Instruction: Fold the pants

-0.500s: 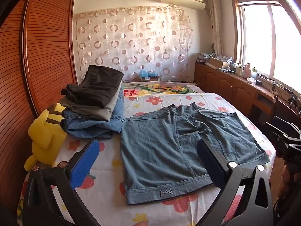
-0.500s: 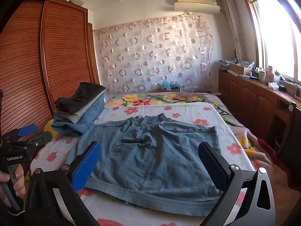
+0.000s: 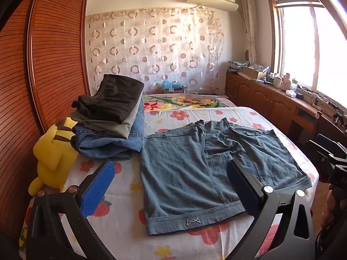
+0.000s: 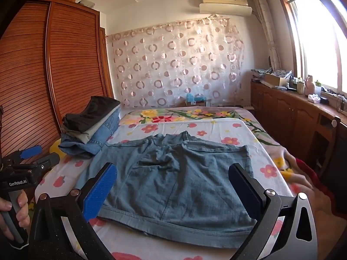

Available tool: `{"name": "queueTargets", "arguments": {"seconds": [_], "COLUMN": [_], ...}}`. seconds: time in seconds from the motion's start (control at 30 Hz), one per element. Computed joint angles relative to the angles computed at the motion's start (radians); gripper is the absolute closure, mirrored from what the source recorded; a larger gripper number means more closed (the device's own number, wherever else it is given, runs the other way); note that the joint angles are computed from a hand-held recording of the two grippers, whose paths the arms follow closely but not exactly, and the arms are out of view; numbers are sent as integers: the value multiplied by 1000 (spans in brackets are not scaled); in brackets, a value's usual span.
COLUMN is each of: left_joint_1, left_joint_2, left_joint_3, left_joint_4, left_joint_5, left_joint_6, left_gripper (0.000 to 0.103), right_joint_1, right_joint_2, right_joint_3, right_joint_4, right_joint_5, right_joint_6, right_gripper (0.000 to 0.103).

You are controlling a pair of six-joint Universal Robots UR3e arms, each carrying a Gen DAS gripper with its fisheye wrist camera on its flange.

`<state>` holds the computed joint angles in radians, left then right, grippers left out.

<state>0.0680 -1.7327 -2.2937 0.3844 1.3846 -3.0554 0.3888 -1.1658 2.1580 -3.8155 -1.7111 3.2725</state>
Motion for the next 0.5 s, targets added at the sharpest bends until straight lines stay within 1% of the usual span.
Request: {"name": "queueTargets", "arguments": {"seconds": [0.5], "left_joint_1": [-7], "left_joint_2": [0], "left_joint_3": [4], "left_joint_4": [-4], "left_joint_5": [8], "left_joint_6": [-4], "left_gripper": [0], "right_joint_1": [9], "right_joint_2": [10], "right_joint_3": [-12], "right_joint_4": [1], "right_joint_5": [-12], "right_joint_6": [9], "right_gripper": [0]}}
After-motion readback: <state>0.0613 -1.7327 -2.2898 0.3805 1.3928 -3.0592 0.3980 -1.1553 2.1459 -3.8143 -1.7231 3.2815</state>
